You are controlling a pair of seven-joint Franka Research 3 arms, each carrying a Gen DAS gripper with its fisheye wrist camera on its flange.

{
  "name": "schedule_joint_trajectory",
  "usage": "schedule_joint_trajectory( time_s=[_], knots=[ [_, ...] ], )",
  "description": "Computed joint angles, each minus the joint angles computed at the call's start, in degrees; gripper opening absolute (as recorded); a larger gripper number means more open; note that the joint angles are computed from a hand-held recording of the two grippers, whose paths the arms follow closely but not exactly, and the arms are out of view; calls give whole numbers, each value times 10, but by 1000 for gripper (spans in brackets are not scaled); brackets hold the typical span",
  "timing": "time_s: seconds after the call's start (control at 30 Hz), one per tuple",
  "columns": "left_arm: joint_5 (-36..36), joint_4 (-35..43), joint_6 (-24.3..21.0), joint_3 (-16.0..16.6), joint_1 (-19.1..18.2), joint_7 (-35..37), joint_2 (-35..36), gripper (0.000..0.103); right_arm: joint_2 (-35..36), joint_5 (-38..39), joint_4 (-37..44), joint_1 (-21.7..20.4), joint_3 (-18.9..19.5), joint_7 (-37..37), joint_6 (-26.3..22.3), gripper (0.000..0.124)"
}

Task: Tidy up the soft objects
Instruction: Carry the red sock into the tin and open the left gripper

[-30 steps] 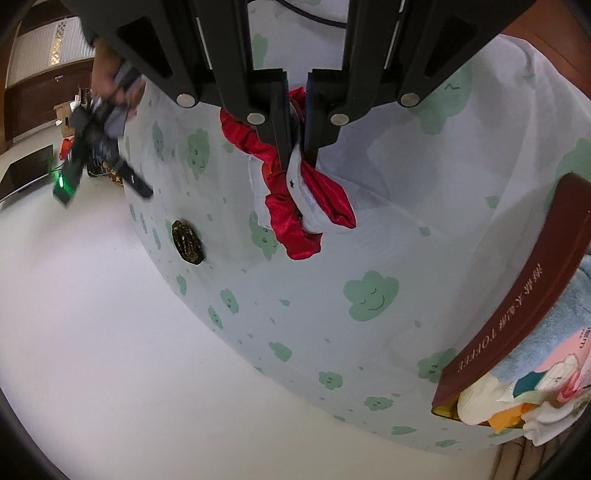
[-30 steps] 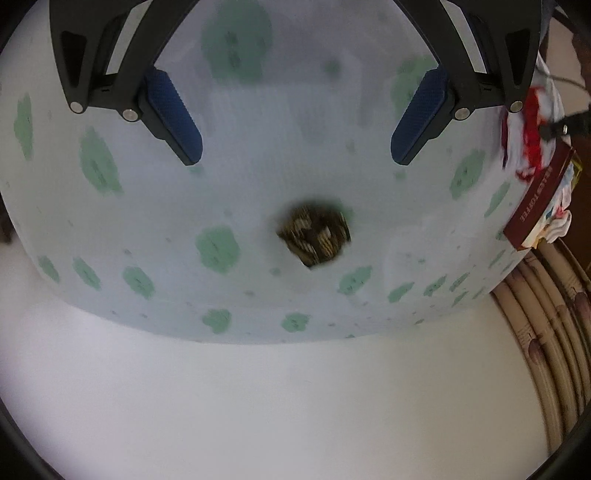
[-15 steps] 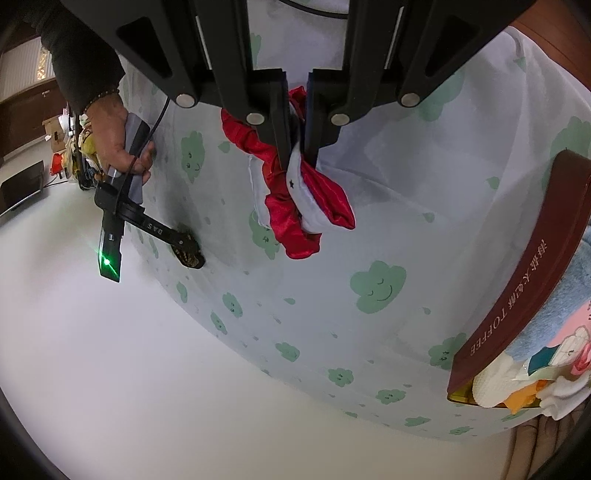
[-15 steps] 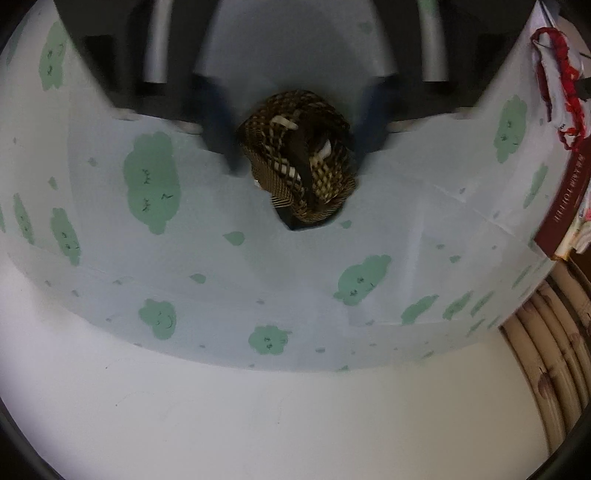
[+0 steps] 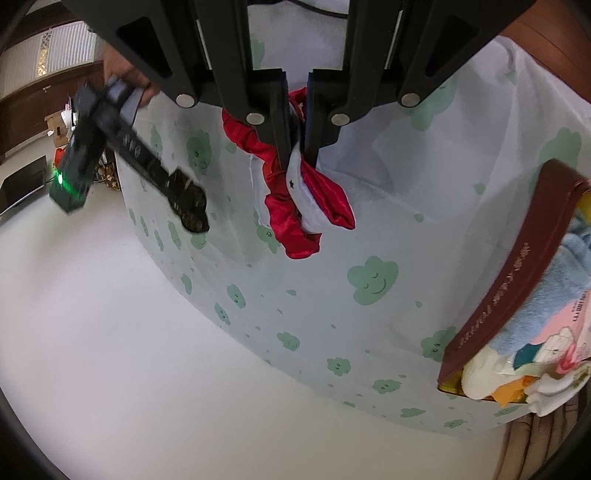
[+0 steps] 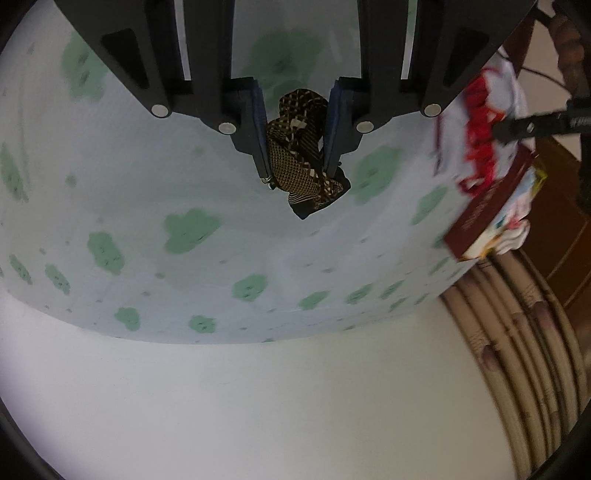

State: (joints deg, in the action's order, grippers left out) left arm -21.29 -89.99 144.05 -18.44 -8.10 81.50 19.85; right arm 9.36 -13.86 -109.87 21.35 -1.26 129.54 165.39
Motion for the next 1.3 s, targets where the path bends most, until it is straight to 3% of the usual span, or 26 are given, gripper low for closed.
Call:
schedule_joint_trajectory(
  time_s=[0.4,0.73,0.9,1.13,1.3],
  knots=[
    [-46,-91,38,14,14,29,-89,6,-4,2,-23,9,6,21,-5,25],
    [-30,-153,70,68,23,25,-162,6,-1,-28,-16,15,3,40,-25,25],
    [20,-143,85,90,38,-1,-156,6,4,-24,-8,12,7,34,-36,25],
    [51,-108,73,95,69,-5,-114,6,8,-15,-2,11,8,30,-47,25],
    [62,-124,89,95,83,-28,-110,7,11,-7,4,11,9,27,-55,26]
  ],
)
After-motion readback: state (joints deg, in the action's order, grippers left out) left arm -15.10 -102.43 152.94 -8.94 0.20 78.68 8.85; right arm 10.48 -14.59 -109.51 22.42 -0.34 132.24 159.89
